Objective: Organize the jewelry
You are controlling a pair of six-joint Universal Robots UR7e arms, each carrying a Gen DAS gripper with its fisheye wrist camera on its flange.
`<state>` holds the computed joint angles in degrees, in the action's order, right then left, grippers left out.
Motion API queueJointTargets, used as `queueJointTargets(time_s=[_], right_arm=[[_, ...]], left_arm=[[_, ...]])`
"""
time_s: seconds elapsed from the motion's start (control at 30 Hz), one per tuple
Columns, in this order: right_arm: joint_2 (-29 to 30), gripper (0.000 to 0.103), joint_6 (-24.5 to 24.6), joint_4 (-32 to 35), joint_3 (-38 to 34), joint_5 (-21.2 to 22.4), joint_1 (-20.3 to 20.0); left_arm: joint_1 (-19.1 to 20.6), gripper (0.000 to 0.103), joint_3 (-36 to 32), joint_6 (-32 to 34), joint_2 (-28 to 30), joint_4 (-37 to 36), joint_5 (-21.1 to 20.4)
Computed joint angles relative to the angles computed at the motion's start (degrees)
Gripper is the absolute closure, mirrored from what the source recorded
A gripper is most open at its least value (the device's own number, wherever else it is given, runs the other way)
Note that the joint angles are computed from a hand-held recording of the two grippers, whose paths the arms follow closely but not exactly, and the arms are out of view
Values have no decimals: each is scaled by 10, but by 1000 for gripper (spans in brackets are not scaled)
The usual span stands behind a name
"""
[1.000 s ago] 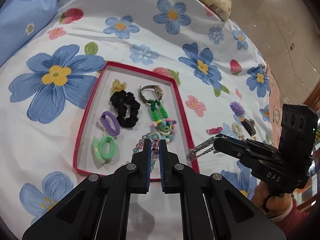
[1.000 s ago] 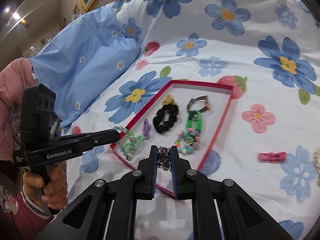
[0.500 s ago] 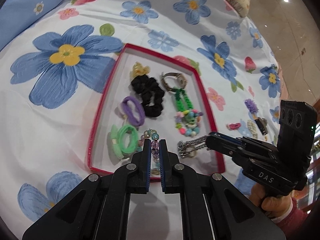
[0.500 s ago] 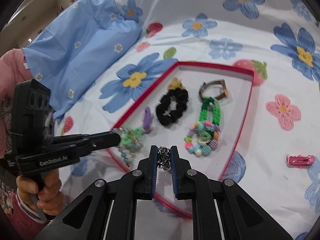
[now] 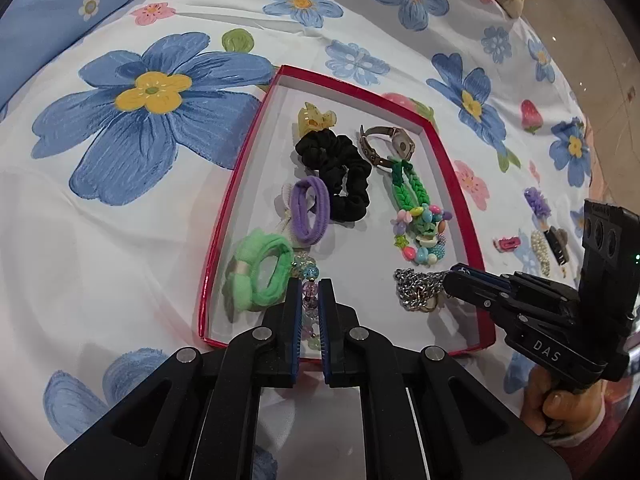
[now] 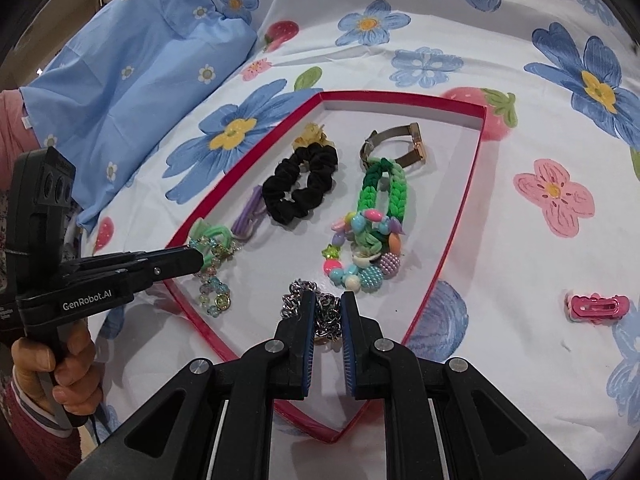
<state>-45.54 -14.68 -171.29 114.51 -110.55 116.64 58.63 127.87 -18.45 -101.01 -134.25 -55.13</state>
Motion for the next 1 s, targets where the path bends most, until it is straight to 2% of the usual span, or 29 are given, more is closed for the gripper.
queueJointTargets(time_s=[0.37, 0.53, 0.67, 0.77, 0.83, 1.0], right_arm=[[-2, 86, 0, 2, 0, 2, -2], [-4, 86, 2, 2, 2, 8, -3], [-9, 86, 0, -3, 5, 13, -2], [-13, 85, -3, -9, 8, 20, -2], [-16, 80, -2, -13, 10, 25, -2], [-25, 76, -4, -29, 19, 37, -2]], left_arm=[[-8, 96, -2, -4, 7, 9, 13], [-13, 88, -1, -9, 8, 13, 16], [-13, 86, -1, -10, 8, 15, 17], [-16, 77, -1, -13, 8, 16, 19], [-19, 71, 0, -16, 5, 16, 18], [-32, 69, 5, -21, -2, 23, 29]])
